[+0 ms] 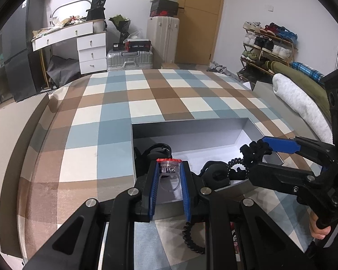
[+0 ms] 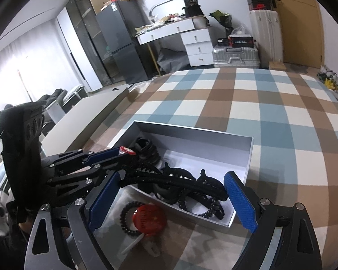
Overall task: Organize jewelry
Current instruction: 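Carry the ring and comb clip into the grey box and open both grippers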
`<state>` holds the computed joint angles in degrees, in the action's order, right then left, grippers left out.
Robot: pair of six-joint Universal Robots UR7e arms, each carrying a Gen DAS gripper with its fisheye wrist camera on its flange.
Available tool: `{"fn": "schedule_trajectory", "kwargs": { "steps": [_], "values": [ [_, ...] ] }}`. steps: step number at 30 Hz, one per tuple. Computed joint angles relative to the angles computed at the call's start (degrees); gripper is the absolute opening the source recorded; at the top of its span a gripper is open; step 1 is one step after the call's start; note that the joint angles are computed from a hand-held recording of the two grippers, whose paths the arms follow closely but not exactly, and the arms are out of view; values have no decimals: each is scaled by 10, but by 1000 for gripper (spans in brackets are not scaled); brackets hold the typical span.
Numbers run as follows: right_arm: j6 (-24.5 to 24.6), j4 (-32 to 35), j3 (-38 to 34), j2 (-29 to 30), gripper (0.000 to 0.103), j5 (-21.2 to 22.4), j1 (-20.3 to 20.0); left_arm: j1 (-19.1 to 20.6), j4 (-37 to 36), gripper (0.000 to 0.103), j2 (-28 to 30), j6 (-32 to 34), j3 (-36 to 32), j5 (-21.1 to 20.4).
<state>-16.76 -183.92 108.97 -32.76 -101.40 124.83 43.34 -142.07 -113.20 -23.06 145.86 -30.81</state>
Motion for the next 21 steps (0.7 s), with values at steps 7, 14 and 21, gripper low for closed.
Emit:
{"fn": "schedule_trajectory", "kwargs": {
  "steps": [7, 14, 21],
  "values": [
    [-6, -31, -3, 7, 94, -13, 7, -7, -9, 14, 1, 11, 2, -5],
    [-3, -46, -23, 25, 94, -25, 8, 13, -67, 14, 23, 34, -3, -23],
    [10, -65, -12, 16, 94, -36, 7, -11, -31, 16, -1, 20, 1, -22]
  ]
}}
